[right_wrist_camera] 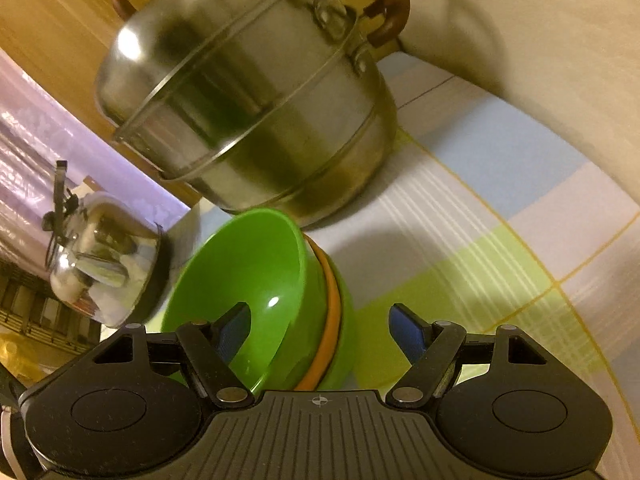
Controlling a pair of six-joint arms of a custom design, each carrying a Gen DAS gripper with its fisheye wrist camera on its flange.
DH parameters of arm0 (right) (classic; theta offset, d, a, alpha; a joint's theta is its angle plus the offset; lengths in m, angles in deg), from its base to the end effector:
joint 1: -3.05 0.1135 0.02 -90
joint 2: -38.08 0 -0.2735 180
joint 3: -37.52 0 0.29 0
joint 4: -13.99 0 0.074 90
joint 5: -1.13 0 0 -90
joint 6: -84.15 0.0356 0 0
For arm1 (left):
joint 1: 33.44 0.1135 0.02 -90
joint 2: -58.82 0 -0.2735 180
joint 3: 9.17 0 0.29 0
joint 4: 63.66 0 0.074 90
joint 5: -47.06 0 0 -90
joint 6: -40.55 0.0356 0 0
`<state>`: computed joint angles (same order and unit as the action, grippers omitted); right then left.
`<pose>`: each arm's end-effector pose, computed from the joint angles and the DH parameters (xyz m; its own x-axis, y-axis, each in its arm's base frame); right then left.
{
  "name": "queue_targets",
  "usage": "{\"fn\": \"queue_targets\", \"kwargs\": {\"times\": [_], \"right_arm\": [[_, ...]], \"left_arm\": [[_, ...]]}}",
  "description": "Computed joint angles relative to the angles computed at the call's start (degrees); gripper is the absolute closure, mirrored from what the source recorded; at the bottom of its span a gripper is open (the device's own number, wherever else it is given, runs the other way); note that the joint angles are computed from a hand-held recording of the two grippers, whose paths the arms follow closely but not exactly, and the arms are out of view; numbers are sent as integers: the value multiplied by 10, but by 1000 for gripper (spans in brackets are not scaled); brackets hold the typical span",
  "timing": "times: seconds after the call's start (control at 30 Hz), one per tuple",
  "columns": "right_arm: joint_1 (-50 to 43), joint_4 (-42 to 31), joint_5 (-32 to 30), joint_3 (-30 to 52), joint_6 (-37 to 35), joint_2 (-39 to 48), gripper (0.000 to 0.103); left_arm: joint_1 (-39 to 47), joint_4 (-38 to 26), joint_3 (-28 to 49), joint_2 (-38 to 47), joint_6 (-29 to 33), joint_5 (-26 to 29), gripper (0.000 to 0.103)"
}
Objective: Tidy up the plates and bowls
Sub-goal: 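Close both tools on the rim of the nested bowl stack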
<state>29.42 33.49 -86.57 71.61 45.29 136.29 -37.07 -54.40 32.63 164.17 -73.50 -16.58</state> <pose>0.2368 0.1158 0.0463 -0.7205 0.5112 -0.4685 0.2276 0.8126 0.5366 0.2818 -0.0337 0.0316 -0.8685 -0.3108 -0.3861 -0.0423 0.8226 -0.5671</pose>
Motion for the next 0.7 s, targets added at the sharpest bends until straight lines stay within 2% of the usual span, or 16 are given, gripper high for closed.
{"fn": "queue_targets", "kwargs": {"times": [0.13, 0.2, 0.3, 0.37, 0.43, 0.7], "right_arm": [[-7, 15, -18, 19, 3, 46, 27], [-8, 15, -26, 30, 6, 64, 27], [-6, 9, -29, 40, 7, 75, 37], [-5, 8, -31, 46, 8, 82, 44], [-3, 3, -28, 49, 8, 84, 48], [4, -28, -14, 60, 7, 80, 62]], "left_arm": [[1, 12, 13, 30, -3, 0, 33], [2, 15, 19, 42, -4, 9, 40], [3, 13, 27, 51, -3, 19, 48], [4, 12, 30, 54, -4, 20, 49], [6, 10, 30, 54, 1, 22, 49], [1, -17, 38, 50, 28, 6, 63]]}}
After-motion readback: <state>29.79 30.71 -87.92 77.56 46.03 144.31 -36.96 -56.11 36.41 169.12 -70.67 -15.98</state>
